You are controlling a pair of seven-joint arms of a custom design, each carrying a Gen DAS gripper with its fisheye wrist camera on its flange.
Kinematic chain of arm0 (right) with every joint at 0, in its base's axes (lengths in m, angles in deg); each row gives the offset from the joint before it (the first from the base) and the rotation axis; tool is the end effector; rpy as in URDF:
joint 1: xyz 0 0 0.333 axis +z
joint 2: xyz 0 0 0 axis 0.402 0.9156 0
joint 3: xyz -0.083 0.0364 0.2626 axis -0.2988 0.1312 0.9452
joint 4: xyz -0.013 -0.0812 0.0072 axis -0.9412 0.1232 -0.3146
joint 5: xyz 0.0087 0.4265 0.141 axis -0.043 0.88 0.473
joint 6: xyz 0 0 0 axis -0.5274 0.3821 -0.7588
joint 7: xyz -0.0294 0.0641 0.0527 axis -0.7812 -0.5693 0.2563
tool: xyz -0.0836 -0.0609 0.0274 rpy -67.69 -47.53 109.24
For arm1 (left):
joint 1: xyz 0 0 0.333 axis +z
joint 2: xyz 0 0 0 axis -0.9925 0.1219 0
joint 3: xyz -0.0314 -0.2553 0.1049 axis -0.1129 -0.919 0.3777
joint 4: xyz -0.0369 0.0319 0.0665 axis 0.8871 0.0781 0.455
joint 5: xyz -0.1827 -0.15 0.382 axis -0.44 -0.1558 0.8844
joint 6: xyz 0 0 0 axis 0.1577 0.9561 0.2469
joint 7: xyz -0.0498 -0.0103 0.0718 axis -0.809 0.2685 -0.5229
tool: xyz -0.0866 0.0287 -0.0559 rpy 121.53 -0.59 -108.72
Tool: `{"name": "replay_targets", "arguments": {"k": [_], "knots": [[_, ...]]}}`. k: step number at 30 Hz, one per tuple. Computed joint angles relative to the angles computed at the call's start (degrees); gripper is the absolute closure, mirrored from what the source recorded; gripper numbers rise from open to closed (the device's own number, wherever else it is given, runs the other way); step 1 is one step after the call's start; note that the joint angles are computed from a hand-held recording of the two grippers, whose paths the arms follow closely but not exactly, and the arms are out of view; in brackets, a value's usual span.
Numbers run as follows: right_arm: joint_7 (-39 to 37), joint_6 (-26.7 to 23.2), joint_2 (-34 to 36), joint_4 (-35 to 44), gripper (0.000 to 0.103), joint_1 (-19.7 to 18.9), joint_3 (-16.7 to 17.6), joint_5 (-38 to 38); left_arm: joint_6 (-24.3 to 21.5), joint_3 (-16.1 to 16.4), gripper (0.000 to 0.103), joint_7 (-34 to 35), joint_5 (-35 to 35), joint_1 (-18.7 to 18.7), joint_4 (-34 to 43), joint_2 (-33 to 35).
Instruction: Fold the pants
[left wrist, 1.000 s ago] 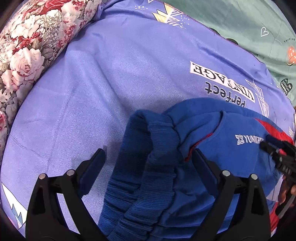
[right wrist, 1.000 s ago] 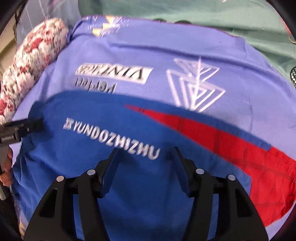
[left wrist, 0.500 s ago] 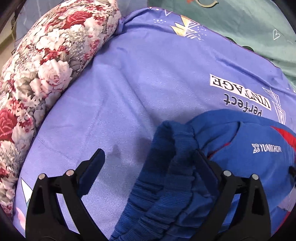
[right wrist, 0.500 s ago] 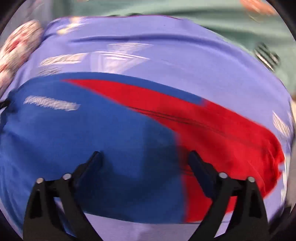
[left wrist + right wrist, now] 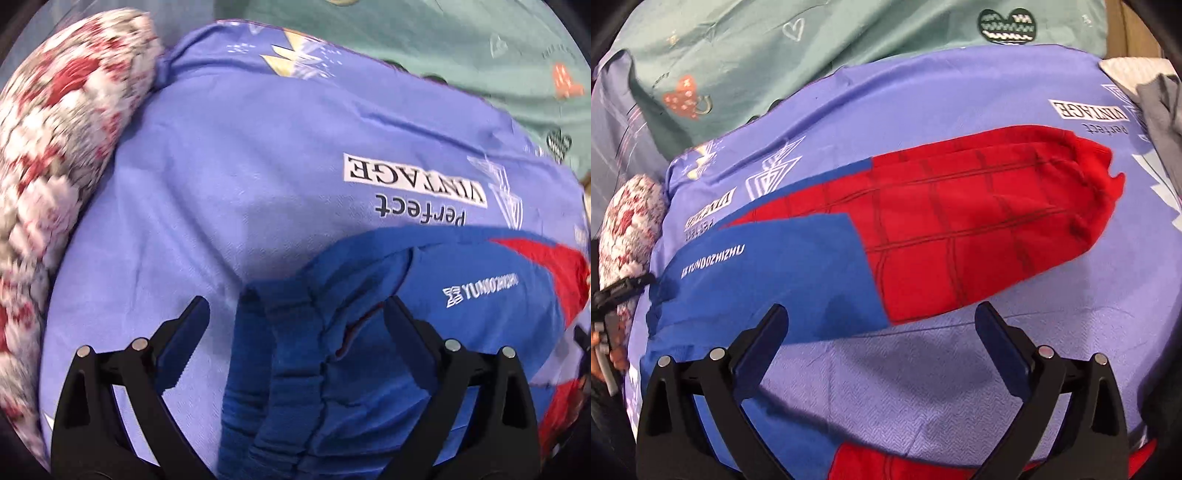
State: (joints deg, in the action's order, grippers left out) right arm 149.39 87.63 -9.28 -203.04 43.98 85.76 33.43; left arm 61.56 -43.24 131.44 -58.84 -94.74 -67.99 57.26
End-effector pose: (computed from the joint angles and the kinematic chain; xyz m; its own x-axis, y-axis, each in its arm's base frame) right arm 0.4267 0.2623 0.4325 -0.1028 -0.9401 -0.3250 -0.8109 0.2684 -0.5199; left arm 0.5323 -0.2588 0.4465 -0.0557 -0.9981 0.0248 -0.8716 0.0365 -0.4889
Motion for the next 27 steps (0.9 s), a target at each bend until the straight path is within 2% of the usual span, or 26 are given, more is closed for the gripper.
{"name": "replay_targets", "arguments": {"k": [3, 6, 10, 12, 13, 14, 16, 17, 19, 24, 27], "knots": [[0.42, 1.08, -1.52, -1.43, 0.002, -1.01, 0.95, -2.0, -2.86, -0.42, 0.007, 0.01, 4.41, 0.6, 3.54, 3.45], [-0.6, 2.94, -2.16, -2.97, 0.002, 0.29, -1.36, 0.68, -3.93, 0.96, 0.008, 5.24, -0.68, 0.1, 5.44, 5.78], [-1.23, 5.12, -3.12, -4.64, 0.002, 1.67, -3.6, 5.05, -4.65, 1.77, 0.014, 11.42, -6.73, -0.09, 6.33, 7.32], [-2.36, 6.5, -3.27, -5.16, 0.002, 2.77, -4.75, 7.33, -4.68, 1.74, 0.022, 11.16, -6.02, 0.08, 6.52, 7.7], [-2.69, 6.88, -3.2, -5.2, 0.002, 2.89, -4.76, 7.94, -4.92, 1.44, 0.036, 9.25, -3.17, 0.12, 6.33, 7.4], [-2.67, 6.75, -3.05, -4.99, 0.002, 2.48, -4.15, 7.91, -4.84, 1.28, 0.058, 8.47, -1.93, 0.07, 5.92, 6.78], [-2.06, 5.87, -2.58, -4.36, 0.002, 1.05, -2.34, 6.8, -4.72, 1.07, 0.069, 9.6, -3.13, -0.4, 4.69, 4.69], [-2.09, 5.51, -2.24, -4.01, 0.002, 0.86, -1.96, 6.42, -4.58, 0.68, 0.072, 9.54, -3.05, -0.78, 3.44, 2.97], [-2.03, 4.3, -1.32, -2.85, 0.002, 0.65, -1.3, 5.71, -3.45, -0.09, 0.074, 9.49, -1.69, -1.33, 1.34, -0.13], [-1.95, -1.74, 2.04, 2.92, 0.002, -1.35, 1.16, 0.22, 3.17, 1.46, 0.074, 15.88, -11.21, -4.62, -5.54, -8.31], [-7.51, -4.83, 6.95, 8.91, 0.002, -0.22, -0.17, -1.98, 5.67, 2.39, 0.075, 16.56, -16.09, -5.4, -8.14, -10.95]]}}
